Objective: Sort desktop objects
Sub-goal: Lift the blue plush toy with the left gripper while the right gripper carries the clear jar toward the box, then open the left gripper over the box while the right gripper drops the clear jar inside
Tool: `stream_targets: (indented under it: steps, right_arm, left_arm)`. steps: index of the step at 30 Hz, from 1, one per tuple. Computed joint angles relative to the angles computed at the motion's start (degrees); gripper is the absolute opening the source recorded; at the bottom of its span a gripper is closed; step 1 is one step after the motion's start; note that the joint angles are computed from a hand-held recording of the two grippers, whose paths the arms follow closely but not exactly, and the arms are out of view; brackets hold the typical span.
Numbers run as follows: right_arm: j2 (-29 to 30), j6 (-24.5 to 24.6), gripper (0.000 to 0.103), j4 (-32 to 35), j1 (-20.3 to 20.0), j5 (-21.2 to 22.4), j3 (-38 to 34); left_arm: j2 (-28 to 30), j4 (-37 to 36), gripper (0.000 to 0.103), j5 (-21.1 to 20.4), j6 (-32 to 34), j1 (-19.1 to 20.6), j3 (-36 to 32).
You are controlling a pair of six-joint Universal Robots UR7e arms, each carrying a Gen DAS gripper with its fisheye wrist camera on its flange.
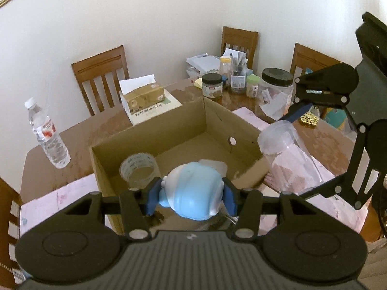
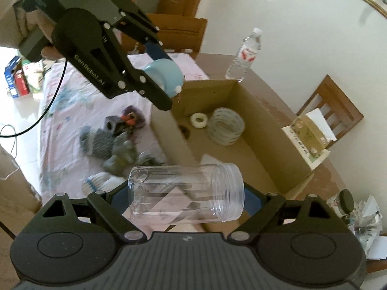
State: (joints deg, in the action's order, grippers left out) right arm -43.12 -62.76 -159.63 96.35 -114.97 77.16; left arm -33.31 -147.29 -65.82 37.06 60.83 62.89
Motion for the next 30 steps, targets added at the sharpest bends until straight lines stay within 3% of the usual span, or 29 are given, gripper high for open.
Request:
stream_targets:
  steps: [10,13,20,30]
  right_arm:
    - [3.9,3.2,0.094,1.6,0.1,-1.0,-7.9]
    - [4.9,4.2,0.094,2.4,0.1,-1.6,-9.9]
    - [7.1,5.3,0.094,3.9,0.0,-3.2,-14.2]
    - [11.2,8.3,0.094,7.1,-0.1,-5.2,-21.7]
  left_arm:
    - [6.2,7.0,0.057,-1.7,1.2,1.7,-11.6]
    - [7.8,8.5,0.082,-2.1,1.0,2.2,-14.6]
    - [8.8,11.6,0.085,-2.3,-0.3,3.0,-17.0]
    - [5.8,9.7,0.086,-2.5,-0.2,3.3,-12.1]
